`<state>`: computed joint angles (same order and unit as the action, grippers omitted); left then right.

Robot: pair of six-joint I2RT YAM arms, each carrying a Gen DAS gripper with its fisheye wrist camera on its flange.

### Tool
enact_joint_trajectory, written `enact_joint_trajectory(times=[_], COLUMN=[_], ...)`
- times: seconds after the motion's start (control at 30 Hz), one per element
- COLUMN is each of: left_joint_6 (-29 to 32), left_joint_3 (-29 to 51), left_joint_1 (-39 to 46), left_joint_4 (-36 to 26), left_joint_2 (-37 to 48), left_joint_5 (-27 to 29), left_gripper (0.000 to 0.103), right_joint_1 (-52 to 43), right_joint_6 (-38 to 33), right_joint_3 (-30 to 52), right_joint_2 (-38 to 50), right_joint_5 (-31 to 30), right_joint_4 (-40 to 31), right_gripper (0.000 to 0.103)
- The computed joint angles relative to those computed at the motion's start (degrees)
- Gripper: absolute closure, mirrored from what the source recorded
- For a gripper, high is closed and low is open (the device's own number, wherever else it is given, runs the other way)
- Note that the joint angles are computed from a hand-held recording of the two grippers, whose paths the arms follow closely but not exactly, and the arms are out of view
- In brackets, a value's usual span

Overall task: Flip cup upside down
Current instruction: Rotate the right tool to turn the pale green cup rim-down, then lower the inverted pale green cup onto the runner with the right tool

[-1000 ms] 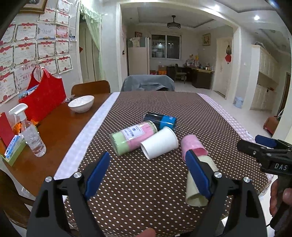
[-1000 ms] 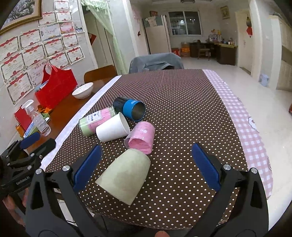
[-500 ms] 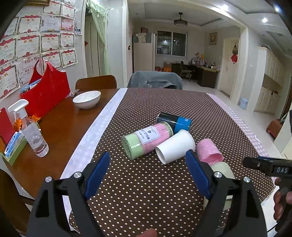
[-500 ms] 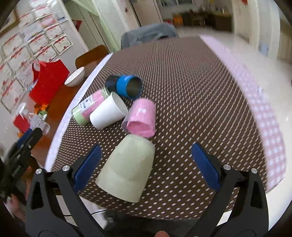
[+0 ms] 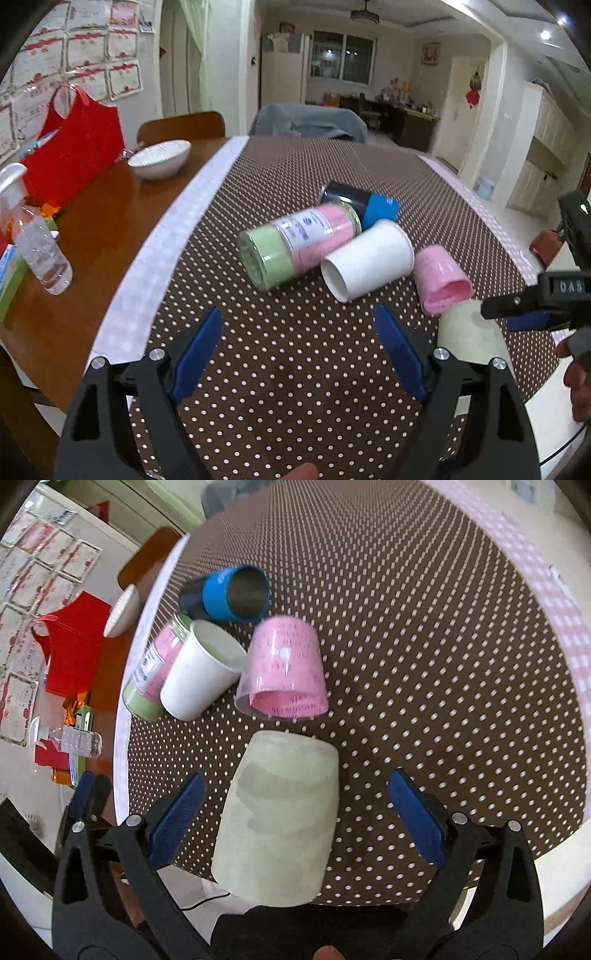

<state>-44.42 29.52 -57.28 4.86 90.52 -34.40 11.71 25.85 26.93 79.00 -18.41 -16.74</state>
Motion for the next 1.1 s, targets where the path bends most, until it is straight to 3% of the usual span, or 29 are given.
enact_joint_trajectory(times=[0.3,0.43,0.57,0.6,0.77,1.1], left_joint_6=[4.15,5.15,5.24,5.24,3.5,-1.71], left_joint_3=[-2.02,-1.89,-2.15,-2.15,-1.75,2.95], left_joint_1=[2.49,2.92,2.88,2.88,1.75,-4.91], left_joint_4=[6.95,8.3,8.66,8.66,6.92,-1.15], left_joint_2=[3.2,3.97,3.89,3.89,3.48,4.57], left_joint_5=[4.91,6.11,6.29,6.29,5.24,-0.17], left_gripper=[0.02,0.02,0.02,0.02,0.02,0.02], right_joint_1=[1.25,2.28,1.96,1.76,2.97,-4.87], right_joint_6=[1.89,1.86,0.7,0.31,-0.6,-5.86], right_joint_3=[8.95,12.77,15.61,15.86,15.62,3.5], right_joint_2=[13.56,18.17,22.13,22.62,21.22,10.66], right_joint_5=[-5.09,-4.64,-5.95,-6.17,-6.43,-14.3], right_joint_4=[-4.68,-7.13,-9.06,-8.97,-8.21,0.01], right_gripper=[0.006,0.007,0.029,0.029,0.029,0.029])
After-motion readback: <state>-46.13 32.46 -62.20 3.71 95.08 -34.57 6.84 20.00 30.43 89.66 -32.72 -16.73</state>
